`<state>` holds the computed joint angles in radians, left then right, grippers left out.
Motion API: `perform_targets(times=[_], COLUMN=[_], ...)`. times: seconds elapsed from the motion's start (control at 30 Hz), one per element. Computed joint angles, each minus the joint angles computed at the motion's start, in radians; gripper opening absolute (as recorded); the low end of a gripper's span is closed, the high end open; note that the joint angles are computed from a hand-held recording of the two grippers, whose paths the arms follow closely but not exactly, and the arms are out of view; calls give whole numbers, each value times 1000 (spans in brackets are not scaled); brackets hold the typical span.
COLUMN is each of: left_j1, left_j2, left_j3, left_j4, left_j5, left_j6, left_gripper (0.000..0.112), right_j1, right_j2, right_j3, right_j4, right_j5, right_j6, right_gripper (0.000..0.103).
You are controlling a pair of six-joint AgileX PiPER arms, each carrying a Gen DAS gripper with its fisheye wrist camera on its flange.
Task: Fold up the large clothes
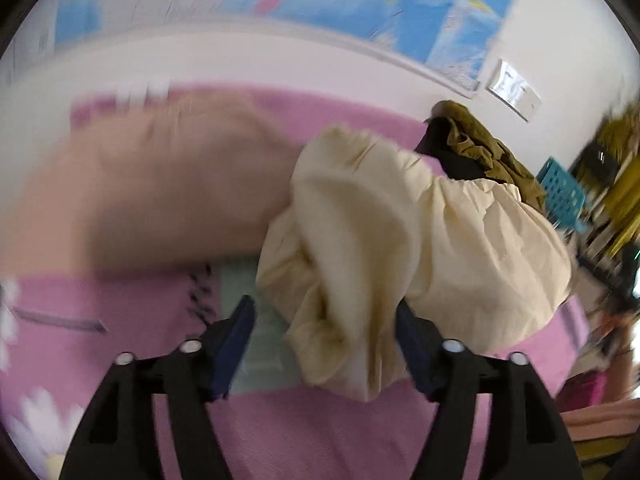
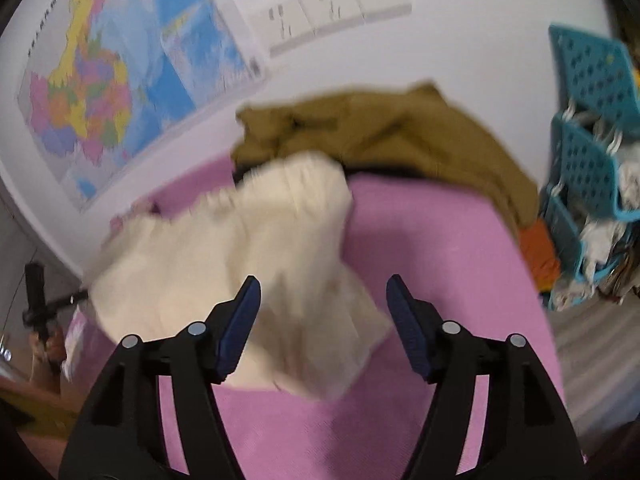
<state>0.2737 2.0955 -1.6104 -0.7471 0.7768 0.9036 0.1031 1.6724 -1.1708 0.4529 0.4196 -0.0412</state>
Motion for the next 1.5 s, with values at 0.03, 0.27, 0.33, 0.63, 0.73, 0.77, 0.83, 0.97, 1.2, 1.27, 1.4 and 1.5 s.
perform_targets(times=[0.03, 0.27, 0.33, 0.63, 0.73, 0.77, 0.83, 0.97, 1.2, 1.27, 1.4, 1.5], left_j1=[-8, -83, -109, -240, -226, -231, -228, -237, -192, -175, -149, -127], left_j2=[-9, 26, 49, 171, 239, 265, 321, 420, 446, 399, 248, 137], left_j3=[0, -108, -140, -279, -415, -471, -587, -745, -728, -648, -388, -201], left_j4=[-1, 40, 51, 333, 333, 373, 396, 487, 375, 314, 151, -2], left_j5=[-19, -53, -35, -64, -3, 15, 56, 91, 79, 50, -66, -120], left_j6=[12, -28, -32, -220, -291, -340, -396, -505, -441, -387, -183, 6], left_gripper=[76, 79, 79, 64, 50, 39, 33, 38, 49, 54, 57, 60], right_j1=[22, 167, 201, 175, 173, 180, 187, 186, 168, 161, 142, 116], right_j2=[7, 324, 442, 602, 573, 564, 532, 664, 700, 618, 404, 232], right_j3=[-24, -430, -576, -791, -788, -791, -746, -918, -897, -770, -455, -215], right_j4=[13, -86, -160, -112, -123, -162, -183, -233, -181, -128, 28, 116], right_j5=[-9, 142, 211, 274, 200, 169, 52, 184, 262, 186, 2, -108], right_j6=[-20, -17, 38, 58, 78, 115, 141, 183, 142, 91, -63, -138], right_gripper=[65, 65, 66, 1, 1, 1, 1, 1, 13, 30, 47, 51])
